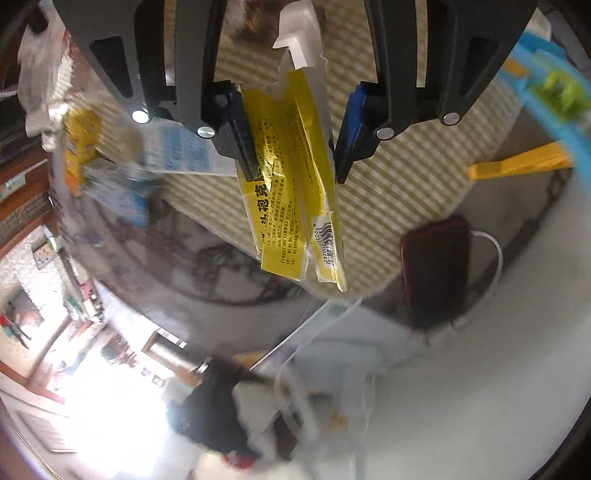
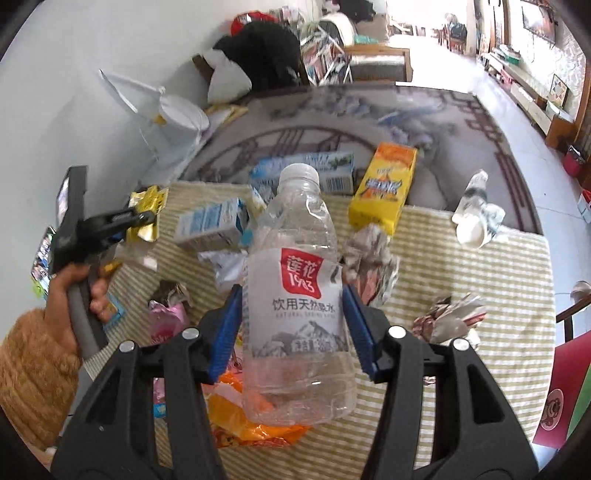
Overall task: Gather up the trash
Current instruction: 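Grasp the yellow wrapper with the left tool while the right tool grasps the clear water bottle, then carry both items to the red bucket and open both tools to drop them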
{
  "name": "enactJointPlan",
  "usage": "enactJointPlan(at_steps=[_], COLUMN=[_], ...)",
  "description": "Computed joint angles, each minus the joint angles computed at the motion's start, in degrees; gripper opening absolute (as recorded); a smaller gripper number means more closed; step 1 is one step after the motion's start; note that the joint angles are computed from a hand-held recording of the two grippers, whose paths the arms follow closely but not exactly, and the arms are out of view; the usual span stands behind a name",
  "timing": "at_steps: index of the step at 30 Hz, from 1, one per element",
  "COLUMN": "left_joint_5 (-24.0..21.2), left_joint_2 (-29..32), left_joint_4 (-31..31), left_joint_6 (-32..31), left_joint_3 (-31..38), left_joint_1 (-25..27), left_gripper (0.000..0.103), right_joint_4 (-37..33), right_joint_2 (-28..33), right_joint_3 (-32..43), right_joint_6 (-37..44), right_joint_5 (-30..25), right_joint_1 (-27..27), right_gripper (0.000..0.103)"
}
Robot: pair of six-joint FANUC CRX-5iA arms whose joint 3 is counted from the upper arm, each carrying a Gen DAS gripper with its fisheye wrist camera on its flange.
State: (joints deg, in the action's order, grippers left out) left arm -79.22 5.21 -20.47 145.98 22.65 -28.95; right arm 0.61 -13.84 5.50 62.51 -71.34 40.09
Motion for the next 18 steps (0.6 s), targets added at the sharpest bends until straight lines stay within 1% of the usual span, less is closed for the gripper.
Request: enactJointPlan(at_steps=[2, 4, 7, 8, 10, 11, 12, 13, 14, 17, 18], left_joint_5=[-1.3, -3.0, -4.9, -4.9, -6.6, -6.7, -7.0, -7.7, -7.8, -8.2, -8.6], left_joint_2=[-0.2, 0.4, 2.4, 3.2, 6.2, 7.1, 8.7, 10.7, 11.6, 17.1, 19.6], left_joint_4=[-2.6, -5.8, -7.9, -8.2, -9.7, -9.8, -10.3, -11.1, -11.5, -11.0, -10.5], left_joint_6=[0.0, 1.2, 3.5, 4.0, 6.2, 6.8, 7.5, 7.8, 8.0, 7.7, 6.9], left_joint_3=[2.3, 5.5, 10.2, 11.5, 16.2, 17.5, 19.8, 22.5, 23.6, 30.7, 34.0], left_joint_1=[-3.3, -7.9, -13.3, -14.4, -18.7, -19.9, -21.7, -23.6, -24.7, -27.8, -28.7], left_gripper=[0.04, 0.04, 0.04, 0.04, 0.04, 0.04, 0.04, 0.04, 0.04, 0.04, 0.04], right_joint_4=[-0.5, -1.6, -4.6, -5.4, -8.5, -9.3, -10.8, -11.7, -13.1, -17.6, -18.9], right_joint_2=[-1.2, -2.4, -4.6, -5.4, -6.8, -7.3, -8.2, -8.7, -9.0, -9.6, -9.7], right_joint_3=[-0.4, -0.6, -0.4, -0.5, 0.2, 0.2, 0.4, 0.3, 0.6, 1.5, 1.7], right_joint_6=[1.3, 3.1, 8.0, 9.2, 13.3, 14.4, 17.0, 18.5, 20.3, 26.2, 28.1], right_joint_5=[0.7, 0.9, 0.1, -0.1, -1.9, -2.4, -3.2, -3.7, -4.6, -7.3, -8.2], right_joint_1=[-0.8, -1.9, -5.0, -5.9, -10.3, -11.7, -14.8, -16.8, -19.6, -29.7, -33.9], right_gripper=[0.053, 0.053, 0.053, 0.053, 0.053, 0.053, 0.053, 0.053, 0.053, 0.053, 0.053])
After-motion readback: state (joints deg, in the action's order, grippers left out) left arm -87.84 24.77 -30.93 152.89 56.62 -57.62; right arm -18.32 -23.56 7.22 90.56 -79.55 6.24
